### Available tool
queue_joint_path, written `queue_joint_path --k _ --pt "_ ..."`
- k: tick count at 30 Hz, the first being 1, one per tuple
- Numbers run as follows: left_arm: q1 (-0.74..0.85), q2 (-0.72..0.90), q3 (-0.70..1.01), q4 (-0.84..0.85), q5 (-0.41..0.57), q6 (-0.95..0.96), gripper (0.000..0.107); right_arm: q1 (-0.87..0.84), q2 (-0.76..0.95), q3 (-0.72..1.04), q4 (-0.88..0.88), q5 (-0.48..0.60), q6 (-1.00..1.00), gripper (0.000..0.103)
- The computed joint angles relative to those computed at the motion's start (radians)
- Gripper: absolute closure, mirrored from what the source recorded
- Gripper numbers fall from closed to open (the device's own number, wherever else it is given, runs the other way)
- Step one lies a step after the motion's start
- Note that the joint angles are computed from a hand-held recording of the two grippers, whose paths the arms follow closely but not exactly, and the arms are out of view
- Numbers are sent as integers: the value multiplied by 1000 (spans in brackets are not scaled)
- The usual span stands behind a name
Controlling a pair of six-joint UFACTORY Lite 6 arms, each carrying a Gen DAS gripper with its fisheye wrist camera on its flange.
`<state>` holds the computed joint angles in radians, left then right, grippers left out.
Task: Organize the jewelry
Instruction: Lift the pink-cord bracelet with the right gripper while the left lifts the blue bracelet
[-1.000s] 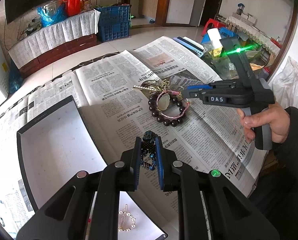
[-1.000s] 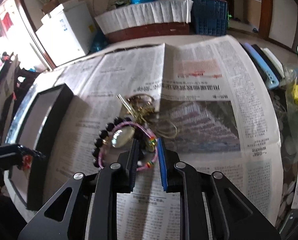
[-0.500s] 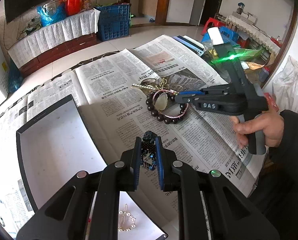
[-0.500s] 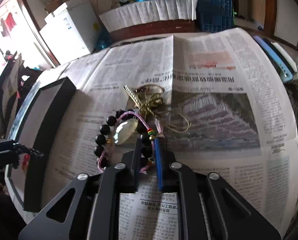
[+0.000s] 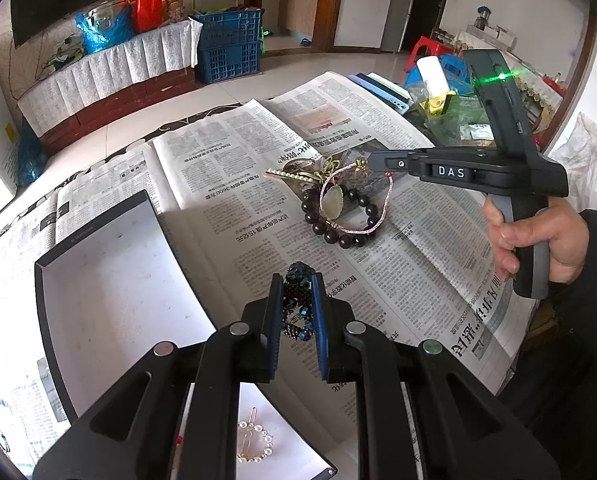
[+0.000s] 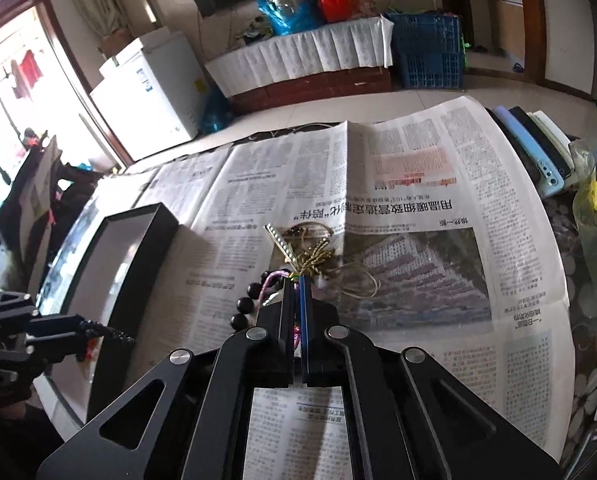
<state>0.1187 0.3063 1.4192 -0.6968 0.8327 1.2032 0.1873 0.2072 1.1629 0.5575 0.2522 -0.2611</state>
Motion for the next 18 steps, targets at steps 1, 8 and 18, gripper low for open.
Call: queue_joint_path --k 1,8,18 --pt "1 2 3 0 1 0 93 2 -6 -3 -16 -2 11 101" --pt "9 4 16 -11 8 0 93 51 -72 19 -173 -14 157 101" --pt "49 7 55 -39 51 12 99 130 -134 60 -448 -11 425 101"
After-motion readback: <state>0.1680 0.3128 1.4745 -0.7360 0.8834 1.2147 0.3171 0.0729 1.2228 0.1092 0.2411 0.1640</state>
